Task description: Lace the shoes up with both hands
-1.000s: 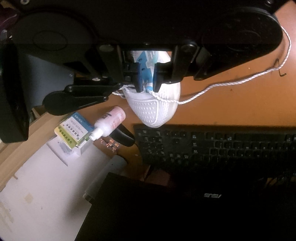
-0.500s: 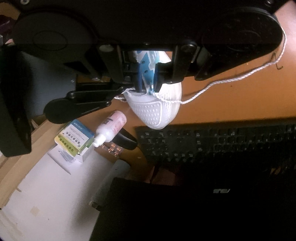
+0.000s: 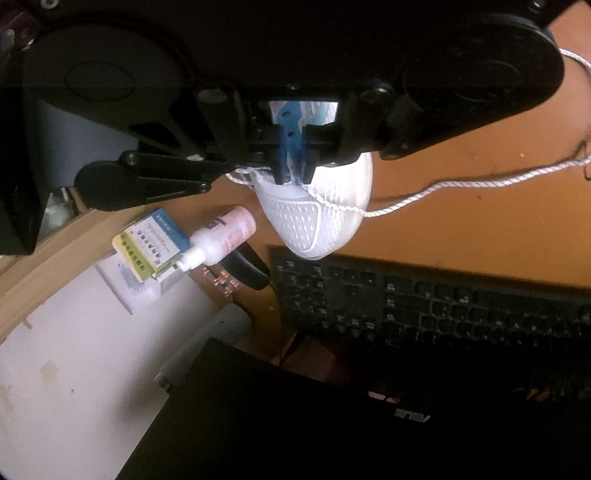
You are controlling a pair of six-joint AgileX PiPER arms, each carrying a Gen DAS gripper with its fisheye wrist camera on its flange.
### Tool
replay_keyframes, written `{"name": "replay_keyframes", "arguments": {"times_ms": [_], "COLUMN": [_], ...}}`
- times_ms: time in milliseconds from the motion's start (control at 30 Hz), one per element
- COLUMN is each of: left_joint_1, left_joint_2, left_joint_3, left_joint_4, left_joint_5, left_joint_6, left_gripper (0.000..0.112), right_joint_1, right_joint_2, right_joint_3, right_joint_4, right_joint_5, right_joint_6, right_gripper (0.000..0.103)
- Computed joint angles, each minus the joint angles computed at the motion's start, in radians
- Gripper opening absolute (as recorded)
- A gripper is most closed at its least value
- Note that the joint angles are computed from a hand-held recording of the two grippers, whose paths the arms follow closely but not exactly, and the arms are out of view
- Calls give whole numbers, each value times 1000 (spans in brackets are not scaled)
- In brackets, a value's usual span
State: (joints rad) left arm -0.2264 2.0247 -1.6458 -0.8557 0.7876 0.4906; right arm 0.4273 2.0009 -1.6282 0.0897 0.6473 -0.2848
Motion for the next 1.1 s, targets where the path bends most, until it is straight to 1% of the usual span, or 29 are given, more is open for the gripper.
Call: {"name": "replay_keyframes", "arguments": {"times_ms": [33, 67, 100, 133, 167, 200, 233, 267, 367, 433, 500, 567, 633, 733, 767, 833, 867, 967, 1033, 1100], "left_joint_1": [-1, -1, 5, 14, 23, 33, 53, 82, 171, 270, 352, 448, 514, 571, 583, 577, 570, 524, 460, 397], "left_joint_2": [-9, -19, -35, -58, -80, -101, -128, -158, -237, -312, -364, -419, -464, -514, -525, -546, -551, -570, -564, -548], "left_joint_3": [11, 21, 35, 54, 73, 91, 111, 130, 177, 215, 240, 260, 280, 316, 325, 355, 364, 397, 407, 413], "left_joint_4": [-1, 0, 4, 9, 14, 18, 30, 48, 124, 258, 369, 491, 613, 763, 794, 883, 881, 714, 556, 452], "left_joint_5": [-12, -25, -39, -59, -80, -99, -119, -137, -190, -234, -256, -272, -292, -321, -324, -330, -329, -318, -270, -226], "left_joint_6": [4, 10, 18, 30, 41, 52, 57, 57, 35, -29, -93, -171, -254, -378, -408, -491, -481, -335, -195, -108], "left_gripper": [0, 0, 0, 0, 0, 0, 0, 0, 0, 0, 0, 0, 0, 0, 0, 0, 0, 0, 0, 0], "right_joint_1": [3, 5, 9, 16, 22, 31, 38, 45, 46, 44, 36, 26, 17, 9, 7, 8, 7, 12, 19, 20], "right_joint_2": [-2, -5, -6, -8, -11, -37, -61, -83, -131, -153, -176, -183, -189, -193, -193, -194, -193, -189, -188, -192], "right_joint_3": [3, 7, 8, 9, 9, 42, 78, 112, 198, 239, 293, 309, 324, 337, 337, 336, 333, 322, 315, 312], "right_joint_4": [-9, -18, -34, -61, -90, -132, -174, -217, -297, -337, -381, -369, -357, -354, -349, -345, -339, -346, -356, -348], "right_joint_5": [-3, -7, -7, -4, 0, -19, -42, -65, -101, -117, -146, -157, -170, -183, -183, -179, -176, -163, -150, -146], "right_joint_6": [8, 15, 31, 55, 80, 115, 154, 197, 290, 338, 401, 403, 408, 419, 417, 417, 411, 419, 435, 438], "right_gripper": [4, 4, 7, 20, 30, 45, 52, 54, 54, 54, 54, 54, 53, 53, 53, 53, 53, 53, 53, 53]}}
